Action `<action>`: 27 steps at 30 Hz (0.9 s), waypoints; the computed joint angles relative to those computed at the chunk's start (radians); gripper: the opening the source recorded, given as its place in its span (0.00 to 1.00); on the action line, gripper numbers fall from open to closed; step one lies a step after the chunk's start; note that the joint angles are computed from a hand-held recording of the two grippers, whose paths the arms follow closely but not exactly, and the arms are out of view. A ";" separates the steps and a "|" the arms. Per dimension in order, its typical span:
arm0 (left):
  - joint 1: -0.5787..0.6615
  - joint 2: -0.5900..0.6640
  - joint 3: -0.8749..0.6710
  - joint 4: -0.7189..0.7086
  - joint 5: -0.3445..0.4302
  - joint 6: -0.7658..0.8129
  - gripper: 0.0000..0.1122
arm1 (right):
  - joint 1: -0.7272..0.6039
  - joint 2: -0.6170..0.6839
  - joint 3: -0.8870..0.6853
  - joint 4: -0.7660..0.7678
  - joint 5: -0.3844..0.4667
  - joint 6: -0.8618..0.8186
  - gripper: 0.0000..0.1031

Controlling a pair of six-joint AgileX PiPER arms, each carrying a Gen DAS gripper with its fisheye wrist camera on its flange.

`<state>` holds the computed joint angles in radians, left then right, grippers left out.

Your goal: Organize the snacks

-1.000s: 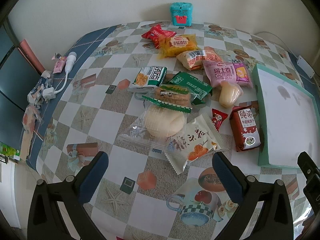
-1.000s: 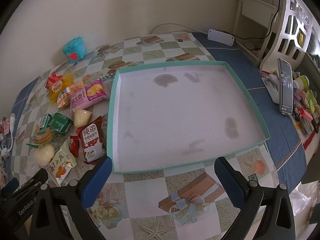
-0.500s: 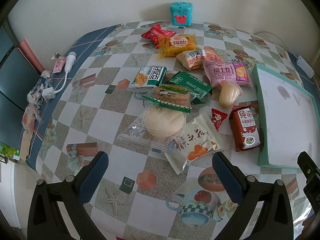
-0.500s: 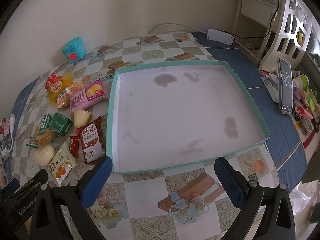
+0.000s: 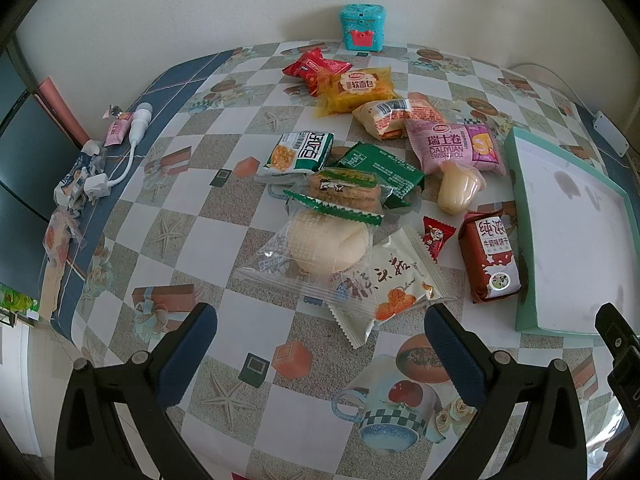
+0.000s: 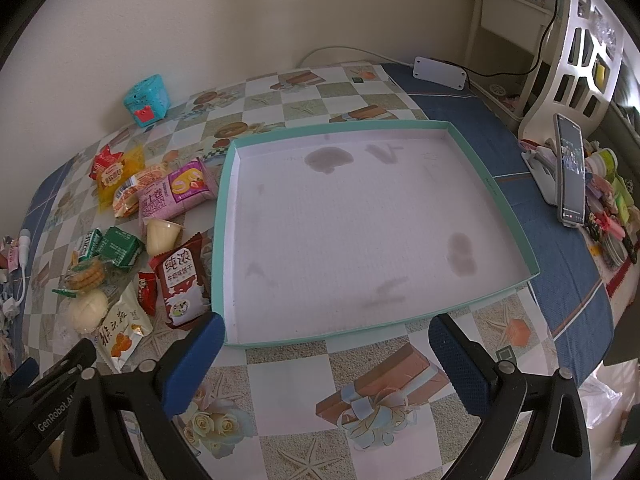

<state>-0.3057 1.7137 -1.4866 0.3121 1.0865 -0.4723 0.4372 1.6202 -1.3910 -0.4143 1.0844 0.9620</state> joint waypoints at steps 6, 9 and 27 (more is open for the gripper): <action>0.000 0.000 0.000 0.000 0.001 0.000 0.92 | 0.001 0.001 -0.002 0.000 0.001 0.002 1.00; 0.000 0.000 0.000 -0.001 0.000 0.001 0.92 | 0.001 0.002 -0.003 0.001 0.002 0.001 1.00; 0.002 -0.005 0.009 -0.013 -0.001 -0.005 0.92 | 0.002 0.001 0.001 -0.003 0.003 0.005 1.00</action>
<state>-0.3032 1.7090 -1.4771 0.2989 1.0854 -0.4773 0.4387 1.6215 -1.3902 -0.4172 1.0877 0.9665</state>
